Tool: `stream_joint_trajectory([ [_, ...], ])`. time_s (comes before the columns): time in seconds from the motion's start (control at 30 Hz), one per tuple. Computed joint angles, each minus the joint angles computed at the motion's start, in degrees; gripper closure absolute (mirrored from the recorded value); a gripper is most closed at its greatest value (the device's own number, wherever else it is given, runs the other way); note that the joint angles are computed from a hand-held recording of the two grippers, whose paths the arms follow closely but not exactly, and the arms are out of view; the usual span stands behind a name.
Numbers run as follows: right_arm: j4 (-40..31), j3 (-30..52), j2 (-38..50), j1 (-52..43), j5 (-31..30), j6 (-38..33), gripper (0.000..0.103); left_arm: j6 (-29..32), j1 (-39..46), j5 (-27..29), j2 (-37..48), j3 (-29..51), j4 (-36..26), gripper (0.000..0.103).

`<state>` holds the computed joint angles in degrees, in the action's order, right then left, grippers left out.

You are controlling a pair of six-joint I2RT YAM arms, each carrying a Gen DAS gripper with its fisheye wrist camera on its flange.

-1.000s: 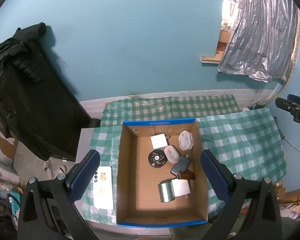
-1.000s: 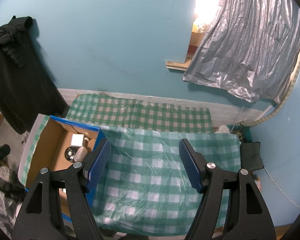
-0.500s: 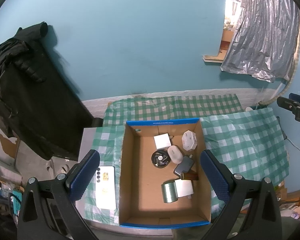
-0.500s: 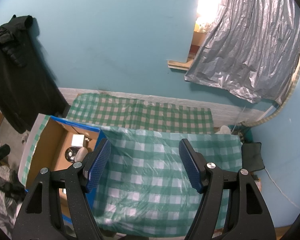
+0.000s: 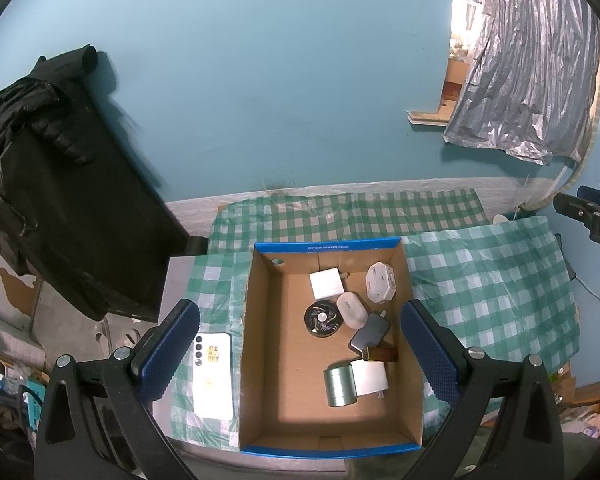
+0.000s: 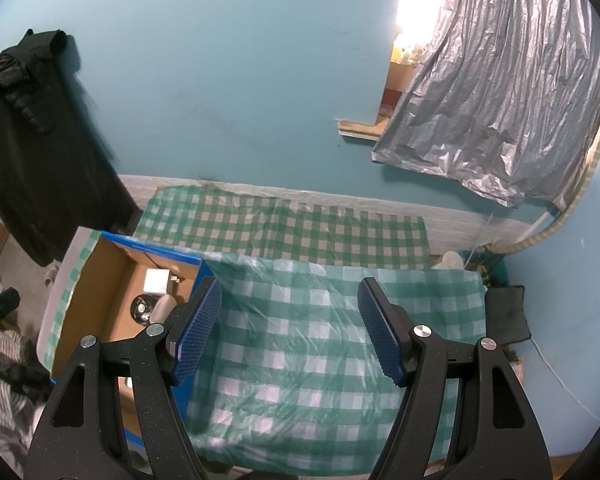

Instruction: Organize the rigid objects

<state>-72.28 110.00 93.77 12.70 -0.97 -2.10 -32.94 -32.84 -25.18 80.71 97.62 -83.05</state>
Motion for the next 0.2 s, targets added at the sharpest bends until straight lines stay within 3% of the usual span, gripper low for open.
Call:
stream_joint_trajectory([
  [0.2,0.35,-0.70,-0.45,0.42,0.26,0.48,0.033,0.30,-0.02,-0.12,0.27,0.76,-0.44,0.002],
])
